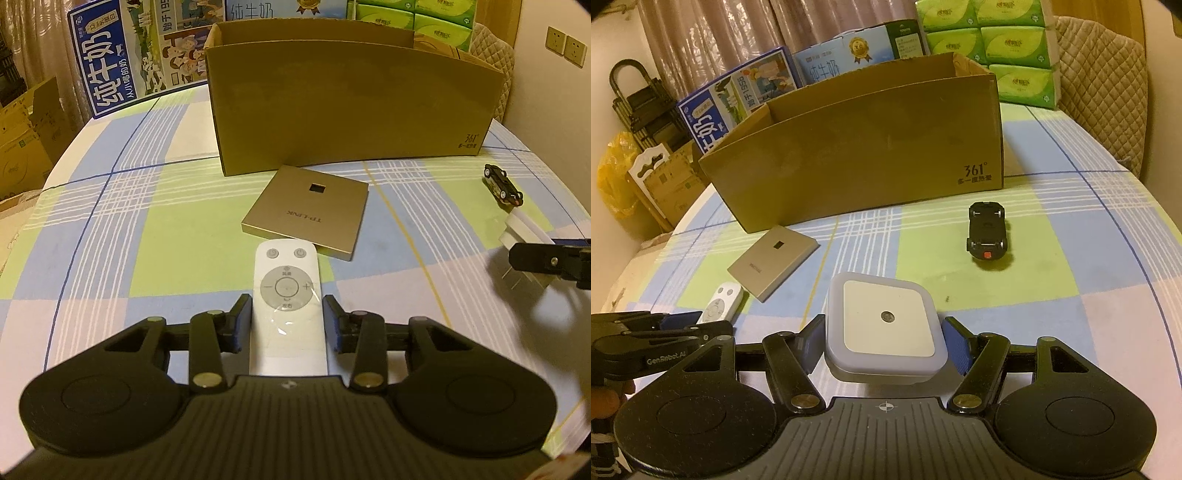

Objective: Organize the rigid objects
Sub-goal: 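Carry the white remote and night light over the cardboard box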

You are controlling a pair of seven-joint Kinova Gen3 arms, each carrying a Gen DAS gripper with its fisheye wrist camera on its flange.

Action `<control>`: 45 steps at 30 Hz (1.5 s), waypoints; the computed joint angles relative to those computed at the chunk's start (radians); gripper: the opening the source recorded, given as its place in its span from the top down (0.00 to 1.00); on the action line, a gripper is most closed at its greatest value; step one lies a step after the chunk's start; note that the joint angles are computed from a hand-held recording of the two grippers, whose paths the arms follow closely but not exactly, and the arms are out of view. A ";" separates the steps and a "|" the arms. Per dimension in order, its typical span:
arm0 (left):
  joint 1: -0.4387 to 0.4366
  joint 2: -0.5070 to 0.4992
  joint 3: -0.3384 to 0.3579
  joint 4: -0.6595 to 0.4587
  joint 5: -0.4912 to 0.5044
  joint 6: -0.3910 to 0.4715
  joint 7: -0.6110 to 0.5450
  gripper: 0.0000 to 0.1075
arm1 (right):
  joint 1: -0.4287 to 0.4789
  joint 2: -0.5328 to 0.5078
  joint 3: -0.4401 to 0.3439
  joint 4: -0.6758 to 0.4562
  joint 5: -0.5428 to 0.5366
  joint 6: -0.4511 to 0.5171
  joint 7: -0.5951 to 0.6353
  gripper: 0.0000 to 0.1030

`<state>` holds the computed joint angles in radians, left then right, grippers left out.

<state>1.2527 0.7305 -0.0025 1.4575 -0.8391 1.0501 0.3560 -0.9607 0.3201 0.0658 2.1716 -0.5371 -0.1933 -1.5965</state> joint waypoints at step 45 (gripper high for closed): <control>-0.331 -0.109 -0.045 -0.209 -0.016 -0.144 -0.448 0.67 | 0.130 0.162 0.199 -0.676 0.159 0.440 0.049 0.38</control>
